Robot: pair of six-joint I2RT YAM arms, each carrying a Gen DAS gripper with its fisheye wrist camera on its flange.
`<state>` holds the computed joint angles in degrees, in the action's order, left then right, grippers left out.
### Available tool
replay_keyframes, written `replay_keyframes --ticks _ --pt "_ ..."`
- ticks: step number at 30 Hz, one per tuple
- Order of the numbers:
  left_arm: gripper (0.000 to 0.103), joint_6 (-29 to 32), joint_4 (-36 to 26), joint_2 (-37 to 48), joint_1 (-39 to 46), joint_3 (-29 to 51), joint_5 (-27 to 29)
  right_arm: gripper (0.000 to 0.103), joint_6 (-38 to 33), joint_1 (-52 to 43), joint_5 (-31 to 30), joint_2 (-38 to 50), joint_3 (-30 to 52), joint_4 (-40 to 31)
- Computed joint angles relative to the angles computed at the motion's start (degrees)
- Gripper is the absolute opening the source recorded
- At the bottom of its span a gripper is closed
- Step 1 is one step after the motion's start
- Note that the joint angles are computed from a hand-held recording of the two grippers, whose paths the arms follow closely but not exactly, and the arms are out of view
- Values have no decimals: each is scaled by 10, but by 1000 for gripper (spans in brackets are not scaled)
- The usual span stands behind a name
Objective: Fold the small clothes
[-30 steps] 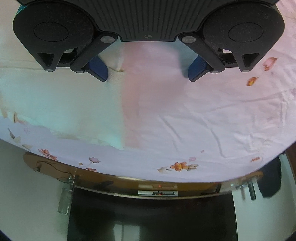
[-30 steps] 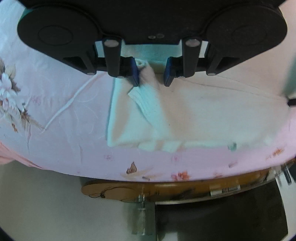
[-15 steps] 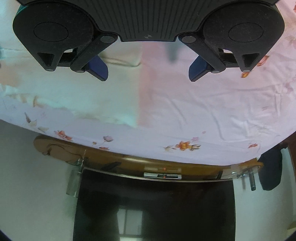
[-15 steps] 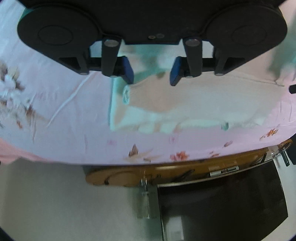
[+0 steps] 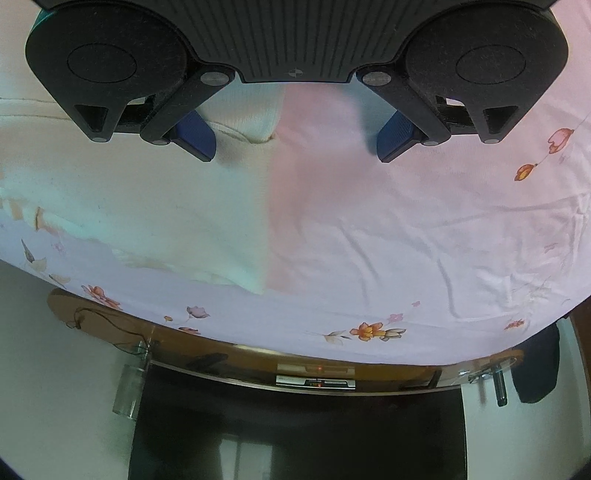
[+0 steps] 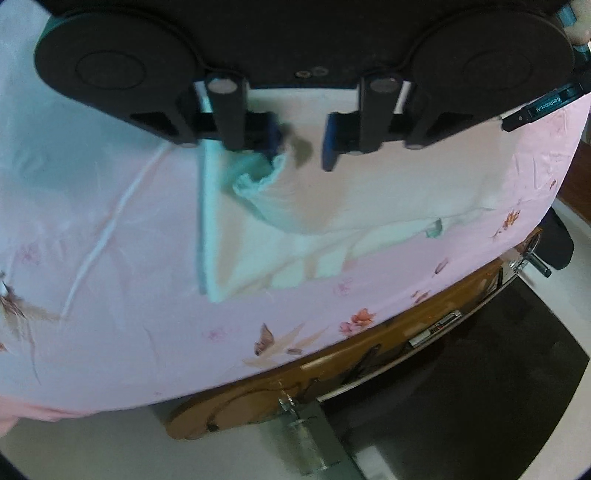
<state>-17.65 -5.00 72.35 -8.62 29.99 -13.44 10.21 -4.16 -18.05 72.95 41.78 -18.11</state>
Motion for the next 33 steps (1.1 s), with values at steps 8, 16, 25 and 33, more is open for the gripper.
replay_keyframes --ticks 8,16,25,33 --pt "93 11 9 -7 -3 -10 -4 9 -66 67 143 -49 -41 74" --pt "93 15 -32 -20 -8 1 -10 29 -49 51 197 -86 -44 30" --pt "93 41 -170 -151 24 -5 41 27 -30 66 166 -192 -43 -95" --pt "93 212 -452 -411 232 1 222 33 29 125 196 -472 -9 -387"
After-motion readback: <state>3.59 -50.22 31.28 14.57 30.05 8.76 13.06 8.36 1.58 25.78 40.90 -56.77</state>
